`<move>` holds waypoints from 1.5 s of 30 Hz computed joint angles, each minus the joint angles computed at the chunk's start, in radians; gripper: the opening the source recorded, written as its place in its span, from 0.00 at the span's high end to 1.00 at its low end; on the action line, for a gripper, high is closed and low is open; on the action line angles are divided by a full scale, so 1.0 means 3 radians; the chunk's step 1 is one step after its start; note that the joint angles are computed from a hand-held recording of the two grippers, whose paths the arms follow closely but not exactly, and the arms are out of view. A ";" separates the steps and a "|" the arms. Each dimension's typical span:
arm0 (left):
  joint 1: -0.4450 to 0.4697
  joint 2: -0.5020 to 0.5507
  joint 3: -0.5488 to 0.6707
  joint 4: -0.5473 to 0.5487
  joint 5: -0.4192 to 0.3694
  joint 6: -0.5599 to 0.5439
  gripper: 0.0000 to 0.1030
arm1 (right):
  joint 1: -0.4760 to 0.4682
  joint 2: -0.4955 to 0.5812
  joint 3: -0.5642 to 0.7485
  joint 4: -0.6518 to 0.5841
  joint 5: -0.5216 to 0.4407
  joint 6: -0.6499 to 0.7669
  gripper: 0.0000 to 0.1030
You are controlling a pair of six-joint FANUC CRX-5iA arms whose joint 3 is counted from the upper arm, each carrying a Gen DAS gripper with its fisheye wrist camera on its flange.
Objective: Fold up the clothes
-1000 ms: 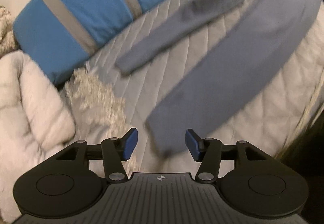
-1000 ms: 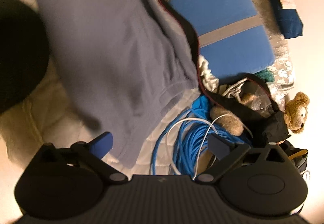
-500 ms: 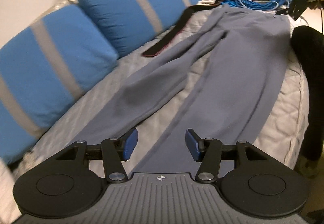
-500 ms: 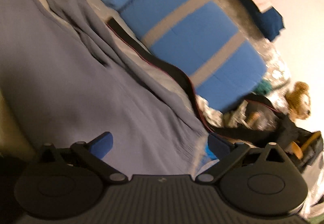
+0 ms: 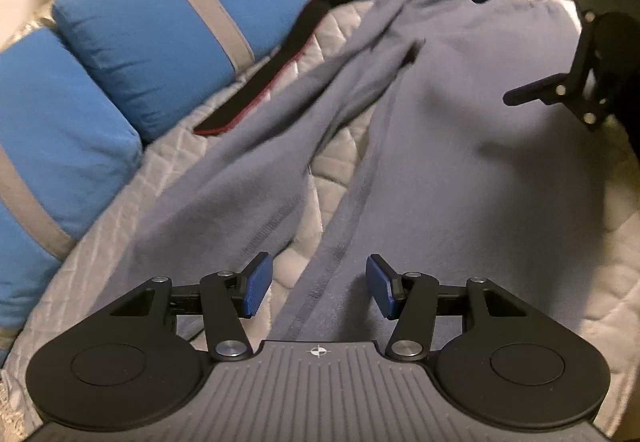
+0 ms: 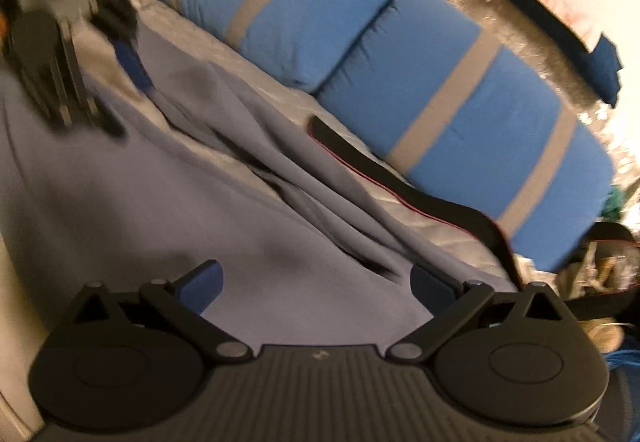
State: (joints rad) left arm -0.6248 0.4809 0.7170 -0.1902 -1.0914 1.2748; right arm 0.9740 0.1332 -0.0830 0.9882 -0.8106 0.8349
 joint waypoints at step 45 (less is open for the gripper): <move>-0.0046 0.0012 -0.0174 -0.0500 0.0580 0.0555 0.70 | -0.0281 0.0328 0.0318 -0.0973 0.0876 -0.0832 0.00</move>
